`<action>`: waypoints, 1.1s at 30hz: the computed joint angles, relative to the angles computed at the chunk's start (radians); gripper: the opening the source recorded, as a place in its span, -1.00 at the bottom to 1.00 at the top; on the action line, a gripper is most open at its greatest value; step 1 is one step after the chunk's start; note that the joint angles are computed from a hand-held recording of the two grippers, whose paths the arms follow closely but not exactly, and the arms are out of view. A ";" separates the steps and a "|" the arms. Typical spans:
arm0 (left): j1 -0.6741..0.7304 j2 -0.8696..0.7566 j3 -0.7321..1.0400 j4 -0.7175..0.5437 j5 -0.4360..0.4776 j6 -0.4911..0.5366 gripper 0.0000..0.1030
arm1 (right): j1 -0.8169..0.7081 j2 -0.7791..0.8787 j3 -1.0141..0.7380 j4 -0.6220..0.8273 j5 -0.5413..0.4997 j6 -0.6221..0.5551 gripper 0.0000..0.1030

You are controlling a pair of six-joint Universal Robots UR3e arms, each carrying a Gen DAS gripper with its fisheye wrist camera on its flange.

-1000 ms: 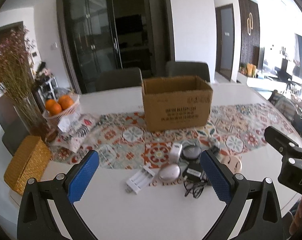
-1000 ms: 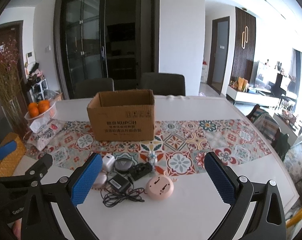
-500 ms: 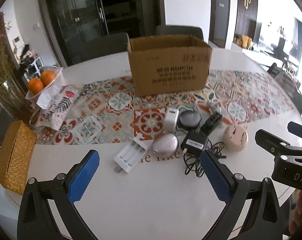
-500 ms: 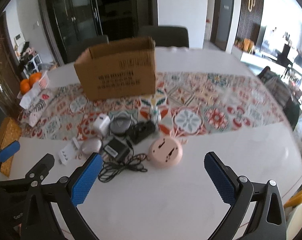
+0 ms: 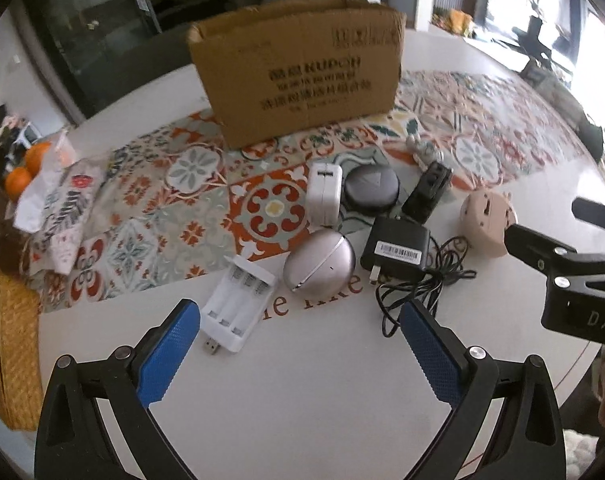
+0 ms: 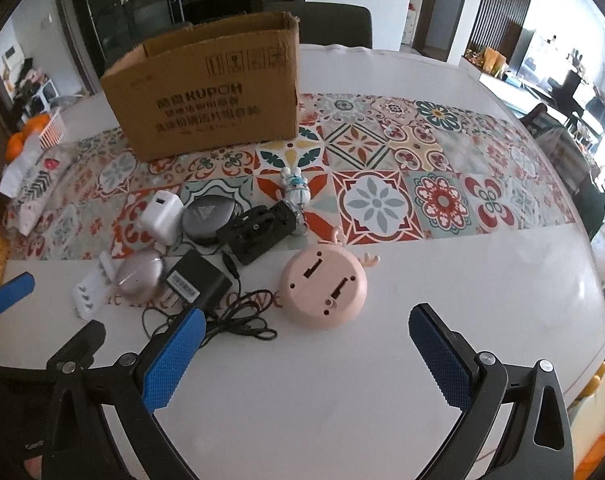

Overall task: Organize rigid objects
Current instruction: 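Lower the left tool toward the silver sphere while the right tool approaches the pink deer box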

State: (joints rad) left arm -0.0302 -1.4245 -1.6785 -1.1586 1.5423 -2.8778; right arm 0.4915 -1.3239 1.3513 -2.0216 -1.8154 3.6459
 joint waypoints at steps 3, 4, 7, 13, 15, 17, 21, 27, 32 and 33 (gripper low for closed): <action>0.010 -0.055 0.045 -0.038 -0.022 0.040 0.94 | -0.007 0.043 -0.047 0.024 0.012 -0.005 0.99; 0.010 -0.082 0.073 -0.055 -0.025 0.057 0.93 | -0.007 0.062 -0.074 0.045 0.006 -0.003 0.99; 0.002 -0.140 0.139 -0.086 -0.020 0.094 0.91 | -0.022 0.096 -0.125 0.074 0.024 -0.003 0.99; -0.013 -0.272 0.319 -0.176 -0.009 0.137 0.87 | -0.069 0.169 -0.250 0.175 0.096 0.004 0.99; -0.026 -0.333 0.403 -0.231 0.001 0.153 0.87 | -0.089 0.197 -0.298 0.216 0.130 0.000 0.98; -0.037 -0.391 0.487 -0.301 0.007 0.162 0.86 | -0.102 0.218 -0.337 0.251 0.144 -0.005 0.98; -0.061 -0.491 0.625 -0.409 0.031 0.159 0.78 | -0.132 0.285 -0.458 0.344 0.184 -0.037 0.97; -0.078 -0.694 0.953 -0.669 0.024 0.169 0.68 | -0.178 0.358 -0.578 0.434 0.250 -0.060 0.95; -0.105 -0.811 1.137 -0.795 0.055 0.190 0.59 | -0.192 0.366 -0.568 0.444 0.281 -0.057 0.95; -0.111 -0.834 1.170 -0.817 0.064 0.192 0.56 | -0.194 0.364 -0.558 0.442 0.285 -0.054 0.94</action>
